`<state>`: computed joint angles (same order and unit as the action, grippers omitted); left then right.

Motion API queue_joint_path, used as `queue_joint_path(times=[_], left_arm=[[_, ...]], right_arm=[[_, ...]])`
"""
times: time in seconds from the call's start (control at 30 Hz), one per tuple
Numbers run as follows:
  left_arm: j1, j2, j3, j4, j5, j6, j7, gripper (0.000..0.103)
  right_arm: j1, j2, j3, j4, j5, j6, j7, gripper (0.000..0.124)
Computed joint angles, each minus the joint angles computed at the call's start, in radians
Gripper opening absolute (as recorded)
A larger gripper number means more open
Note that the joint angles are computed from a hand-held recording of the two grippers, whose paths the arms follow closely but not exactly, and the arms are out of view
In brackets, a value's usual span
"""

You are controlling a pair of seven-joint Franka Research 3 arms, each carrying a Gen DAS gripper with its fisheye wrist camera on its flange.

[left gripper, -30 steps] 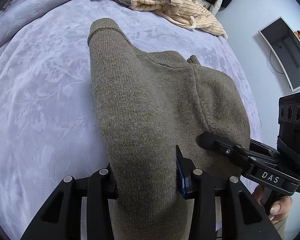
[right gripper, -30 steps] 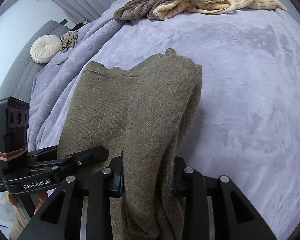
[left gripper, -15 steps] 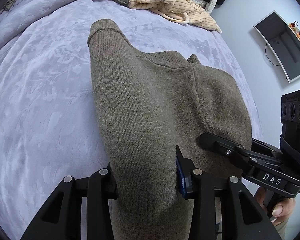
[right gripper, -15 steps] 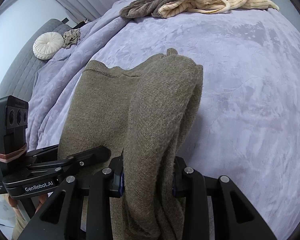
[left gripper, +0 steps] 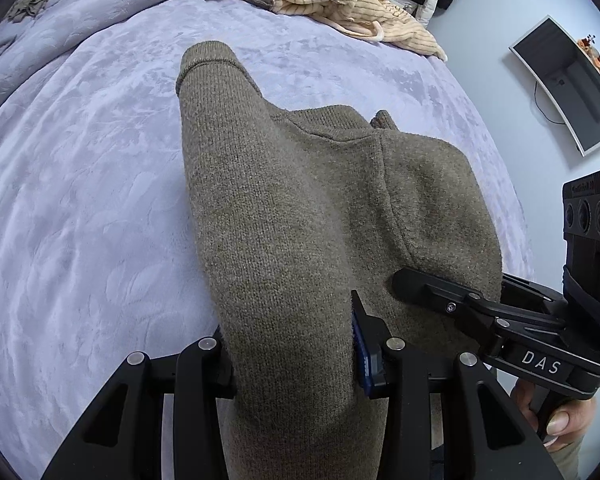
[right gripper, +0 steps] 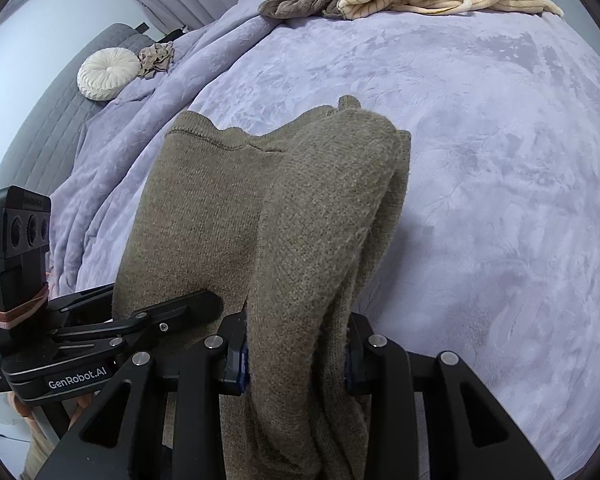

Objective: Fold small clothes
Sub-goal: 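Lift the edge with both tools and fold it over the sweater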

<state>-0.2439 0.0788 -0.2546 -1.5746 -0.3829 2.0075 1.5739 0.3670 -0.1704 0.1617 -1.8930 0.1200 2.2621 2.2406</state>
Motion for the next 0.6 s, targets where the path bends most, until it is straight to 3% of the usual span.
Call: queue_joint_path(times=[0.6], left_arm=[[-0.011, -0.123, 0.028, -0.175, -0.003, 0.052, 0.03, 0.043]], right_arm=[[0.036, -0.002, 0.02, -0.035, 0.019, 0.02, 0.001, 0.036]])
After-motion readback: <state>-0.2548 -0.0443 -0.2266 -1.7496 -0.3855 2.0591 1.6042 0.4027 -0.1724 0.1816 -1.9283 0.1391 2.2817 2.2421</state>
